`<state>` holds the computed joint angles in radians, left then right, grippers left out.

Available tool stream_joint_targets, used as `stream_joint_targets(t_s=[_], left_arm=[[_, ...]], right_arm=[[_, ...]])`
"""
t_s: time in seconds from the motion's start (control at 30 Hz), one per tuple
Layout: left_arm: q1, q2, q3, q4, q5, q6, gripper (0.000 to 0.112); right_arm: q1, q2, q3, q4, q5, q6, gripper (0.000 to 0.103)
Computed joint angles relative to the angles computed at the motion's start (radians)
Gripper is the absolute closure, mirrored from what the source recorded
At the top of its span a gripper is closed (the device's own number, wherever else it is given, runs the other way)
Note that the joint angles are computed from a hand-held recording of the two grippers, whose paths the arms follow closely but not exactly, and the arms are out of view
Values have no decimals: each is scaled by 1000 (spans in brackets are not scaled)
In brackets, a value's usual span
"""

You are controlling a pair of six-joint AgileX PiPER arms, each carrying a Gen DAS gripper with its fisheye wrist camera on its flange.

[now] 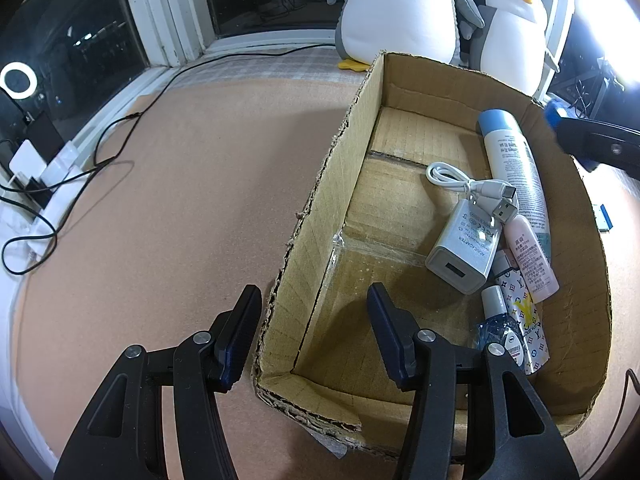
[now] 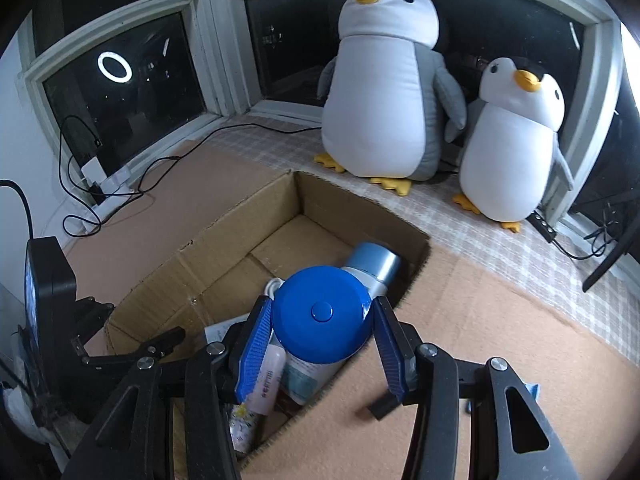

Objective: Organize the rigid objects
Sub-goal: 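Carry the tape measure with the right gripper into the box and release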

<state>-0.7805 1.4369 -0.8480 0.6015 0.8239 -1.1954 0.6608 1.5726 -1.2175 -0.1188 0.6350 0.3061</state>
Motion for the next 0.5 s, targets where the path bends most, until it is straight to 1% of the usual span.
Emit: stream_joint_targets(t_s=[0.13, 0.47, 0.5], left_arm=[[-1, 2, -2, 0, 0, -1, 59], [0, 0, 0, 0, 0, -1, 59], [0, -1, 1, 1, 0, -1, 59]], right_arm=[[9, 44, -38, 2, 9, 0, 57], [5, 101, -86, 38, 23, -29, 57], [2, 104, -90, 45, 25, -35, 54]])
